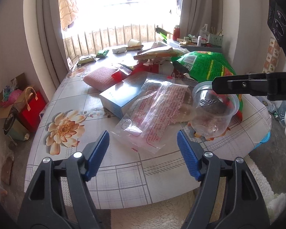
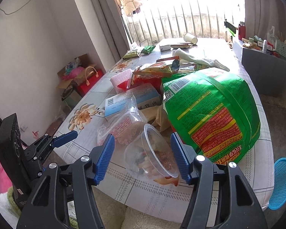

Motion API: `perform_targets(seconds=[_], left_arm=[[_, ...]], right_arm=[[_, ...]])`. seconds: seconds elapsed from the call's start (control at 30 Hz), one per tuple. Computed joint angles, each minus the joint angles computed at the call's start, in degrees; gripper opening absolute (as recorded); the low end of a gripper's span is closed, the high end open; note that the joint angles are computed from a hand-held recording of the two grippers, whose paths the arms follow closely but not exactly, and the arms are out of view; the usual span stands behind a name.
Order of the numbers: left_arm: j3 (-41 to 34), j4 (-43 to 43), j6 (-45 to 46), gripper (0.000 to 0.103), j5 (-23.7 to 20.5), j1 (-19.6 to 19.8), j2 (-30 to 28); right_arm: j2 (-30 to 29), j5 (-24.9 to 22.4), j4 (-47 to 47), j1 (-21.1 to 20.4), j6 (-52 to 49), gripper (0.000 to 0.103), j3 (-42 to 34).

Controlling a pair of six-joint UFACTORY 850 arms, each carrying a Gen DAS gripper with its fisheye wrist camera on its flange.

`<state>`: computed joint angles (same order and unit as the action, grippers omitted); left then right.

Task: Collect trash
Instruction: 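Grasp the clear plastic bowl with the right gripper while the left gripper grasps the clear bag, then carry the bowl and bag to the blue wastebasket and release both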

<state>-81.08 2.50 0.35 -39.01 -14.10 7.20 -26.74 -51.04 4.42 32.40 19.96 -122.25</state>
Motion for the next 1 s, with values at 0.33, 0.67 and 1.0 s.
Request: perform_targets(seconds=[0.33, 0.67, 1.0], left_arm=[[-1.1, -4.3, 1.6, 0.044, 0.0, 1.2, -3.5], [0.2, -4.5, 1.6, 0.010, 0.1, 2.1, -2.0], [-1.1, -5.1, -5.2, 0.001, -5.8, 3.6, 1.1]], right_arm=[[-3.4, -5.7, 16.8, -3.8, -5.9, 0.029, -1.5], [0.9, -4.0, 23.5, -2.7, -10.1, 0.010, 6.0], [12.1, 2.8, 29.5, -2.2, -14.3, 0.010, 19.8]])
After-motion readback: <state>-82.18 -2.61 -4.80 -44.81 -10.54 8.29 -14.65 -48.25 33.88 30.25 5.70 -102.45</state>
